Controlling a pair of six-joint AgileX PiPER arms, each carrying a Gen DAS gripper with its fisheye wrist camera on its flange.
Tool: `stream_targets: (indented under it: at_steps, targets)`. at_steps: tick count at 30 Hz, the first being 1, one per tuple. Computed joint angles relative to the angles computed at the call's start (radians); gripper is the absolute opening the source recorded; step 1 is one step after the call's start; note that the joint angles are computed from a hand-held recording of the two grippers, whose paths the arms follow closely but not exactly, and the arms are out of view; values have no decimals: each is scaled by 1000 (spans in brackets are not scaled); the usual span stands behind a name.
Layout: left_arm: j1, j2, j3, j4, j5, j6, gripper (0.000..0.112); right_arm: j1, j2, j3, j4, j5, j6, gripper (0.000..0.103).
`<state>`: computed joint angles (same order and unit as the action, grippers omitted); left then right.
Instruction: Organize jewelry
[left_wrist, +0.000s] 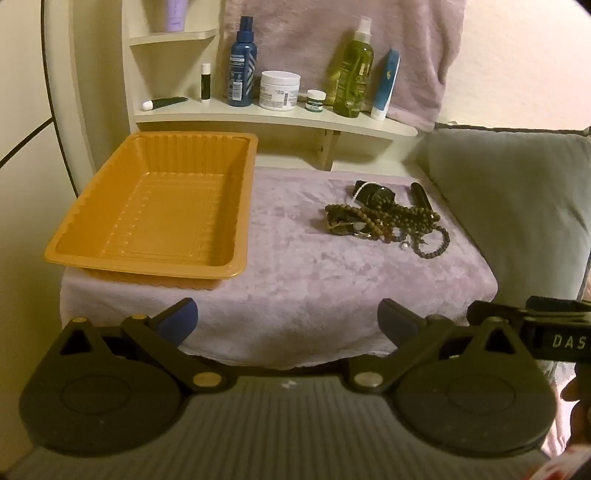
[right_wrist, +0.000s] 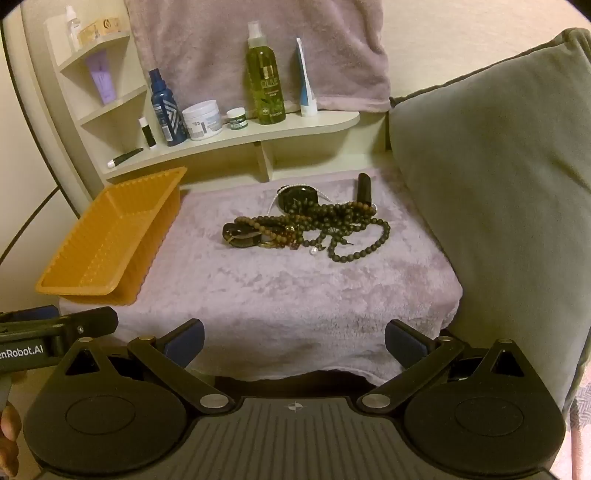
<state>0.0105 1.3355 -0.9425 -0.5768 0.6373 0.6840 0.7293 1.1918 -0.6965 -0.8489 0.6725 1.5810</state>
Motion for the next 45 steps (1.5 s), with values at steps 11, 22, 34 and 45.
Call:
stream_targets:
  at_steps: [11,22,34,45]
  targets:
    - [14,4,11,-37,1,33,102,6,-2,5,-18,4,18,103]
    - [14,-1,15,-40,4,42,102,9,-1,3,-20,8,21,103]
    - [7,-4,13,-23,8,24,102,11,-2,4,-24,9,27,103]
    - [7,-1,8,-22,10,23,102,10,-3,2,-22,10,22,103]
